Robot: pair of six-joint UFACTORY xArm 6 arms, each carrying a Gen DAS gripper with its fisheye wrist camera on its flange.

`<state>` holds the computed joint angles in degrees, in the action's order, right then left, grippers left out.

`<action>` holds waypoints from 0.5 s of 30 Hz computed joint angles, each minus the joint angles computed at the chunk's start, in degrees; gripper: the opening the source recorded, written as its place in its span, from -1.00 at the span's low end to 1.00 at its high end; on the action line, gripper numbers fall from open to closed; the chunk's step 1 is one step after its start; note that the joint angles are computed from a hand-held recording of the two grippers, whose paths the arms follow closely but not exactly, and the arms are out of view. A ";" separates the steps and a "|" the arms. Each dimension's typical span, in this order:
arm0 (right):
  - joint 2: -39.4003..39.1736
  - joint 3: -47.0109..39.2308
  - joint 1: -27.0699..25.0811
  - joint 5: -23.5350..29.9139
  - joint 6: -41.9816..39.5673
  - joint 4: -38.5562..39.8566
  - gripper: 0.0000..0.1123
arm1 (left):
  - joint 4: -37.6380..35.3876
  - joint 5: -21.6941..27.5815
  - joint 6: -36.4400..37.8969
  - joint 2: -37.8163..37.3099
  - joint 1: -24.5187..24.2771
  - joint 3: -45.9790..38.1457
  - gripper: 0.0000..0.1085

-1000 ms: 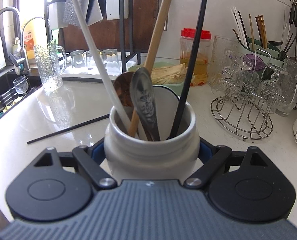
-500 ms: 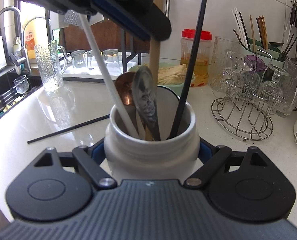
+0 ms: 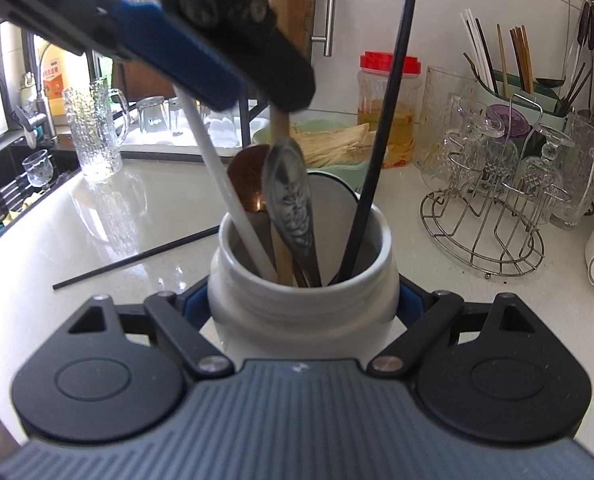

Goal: Organize utensils
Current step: 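Lower the wooden chopstick into the mug and open the left gripper, then set the mug down on the counter and open the right gripper while the left gripper withdraws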

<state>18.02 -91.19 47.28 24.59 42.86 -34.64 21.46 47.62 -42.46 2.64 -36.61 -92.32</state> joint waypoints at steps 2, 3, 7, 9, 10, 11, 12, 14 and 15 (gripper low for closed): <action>0.27 -0.64 0.14 0.82 -0.98 0.90 0.62 | 0.04 0.14 0.01 -0.49 -0.04 -0.26 -0.08; 0.36 -0.90 0.19 1.19 -1.44 1.37 0.62 | 0.18 0.87 -0.03 -0.57 -0.21 -0.92 -0.06; 0.24 -1.04 -0.01 1.21 -4.35 5.46 0.76 | 2.90 4.80 -1.69 -0.58 -1.25 -4.31 0.10; -0.17 -0.48 -0.35 0.15 -4.86 8.08 0.83 | 3.63 4.89 -2.53 -1.43 -1.38 -4.45 0.22; -0.28 -0.50 -0.35 0.12 -4.35 7.66 0.83 | 4.66 5.53 -2.98 -1.69 -1.67 -4.74 0.23; -0.31 -0.63 -0.31 0.18 -4.48 7.55 0.83 | 5.61 6.78 -3.21 -1.75 -2.03 -5.48 0.25; -0.35 -0.71 -0.27 0.05 -4.90 7.73 0.83 | 6.18 7.91 -3.43 -1.83 -2.33 -6.09 0.26; -0.53 -0.88 -0.12 0.11 -6.20 8.80 0.83 | 6.44 9.09 -3.86 -2.44 -2.65 -6.50 0.36; -0.60 -1.14 0.02 0.60 -6.86 9.26 0.83 | 6.68 9.22 -4.31 -3.04 -2.79 -6.25 0.37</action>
<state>17.42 -92.33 47.31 25.20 36.00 -25.38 28.14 56.84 -46.77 -0.40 -39.40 -98.57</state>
